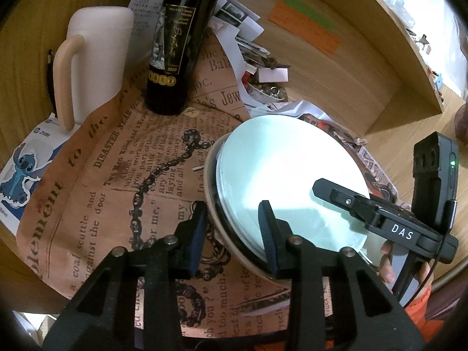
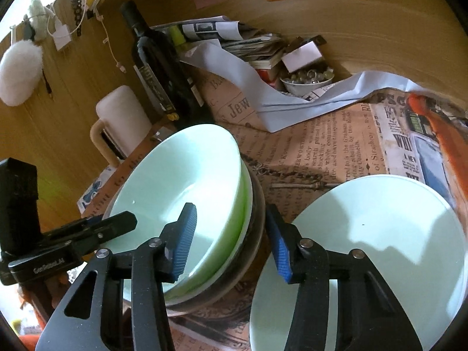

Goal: Organize plates and bowls
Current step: 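Lift the nested bowls and carry them over the plate stack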

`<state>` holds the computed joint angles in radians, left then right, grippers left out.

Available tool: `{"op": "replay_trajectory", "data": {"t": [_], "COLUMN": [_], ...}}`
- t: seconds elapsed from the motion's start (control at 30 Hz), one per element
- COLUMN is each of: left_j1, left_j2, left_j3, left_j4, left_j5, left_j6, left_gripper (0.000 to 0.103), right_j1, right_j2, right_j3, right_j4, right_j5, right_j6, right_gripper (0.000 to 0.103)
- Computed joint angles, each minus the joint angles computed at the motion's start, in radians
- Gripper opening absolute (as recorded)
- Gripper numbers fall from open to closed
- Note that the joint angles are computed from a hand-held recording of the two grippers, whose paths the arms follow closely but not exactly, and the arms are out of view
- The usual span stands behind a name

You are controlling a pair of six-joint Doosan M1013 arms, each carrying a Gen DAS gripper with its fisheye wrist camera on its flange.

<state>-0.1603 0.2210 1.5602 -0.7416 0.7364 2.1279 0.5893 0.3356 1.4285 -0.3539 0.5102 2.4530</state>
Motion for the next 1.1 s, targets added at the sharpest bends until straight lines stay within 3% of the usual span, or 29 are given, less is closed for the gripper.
{"op": "replay_trajectory", "data": {"t": [0.13, 0.3, 0.5, 1.1], "left_j1": [-0.007, -0.036, -0.05, -0.064], "left_j2": [-0.008, -0.02, -0.024, -0.043], "left_j3": [0.012, 0.022, 0.022, 0.03], "left_j4": [0.01, 0.128, 0.198, 0.152], "left_j5": [-0.029, -0.09, -0.113, -0.19], "left_j6": [-0.015, -0.12, -0.194, -0.173], "left_gripper": [0.035, 0.035, 0.035, 0.035], "right_j1": [0.001, 0.019, 0.023, 0.027], "right_j2": [0.002, 0.01, 0.01, -0.013], "right_j3": [0.001, -0.011, -0.015, 0.003], "right_j4": [-0.01, -0.111, -0.145, -0.245], "right_j5": [0.001, 0.033, 0.035, 0.002], "right_j6": [0.015, 0.096, 0.129, 0.24], "right_gripper": [0.045, 0.044, 0.043, 0.041]}}
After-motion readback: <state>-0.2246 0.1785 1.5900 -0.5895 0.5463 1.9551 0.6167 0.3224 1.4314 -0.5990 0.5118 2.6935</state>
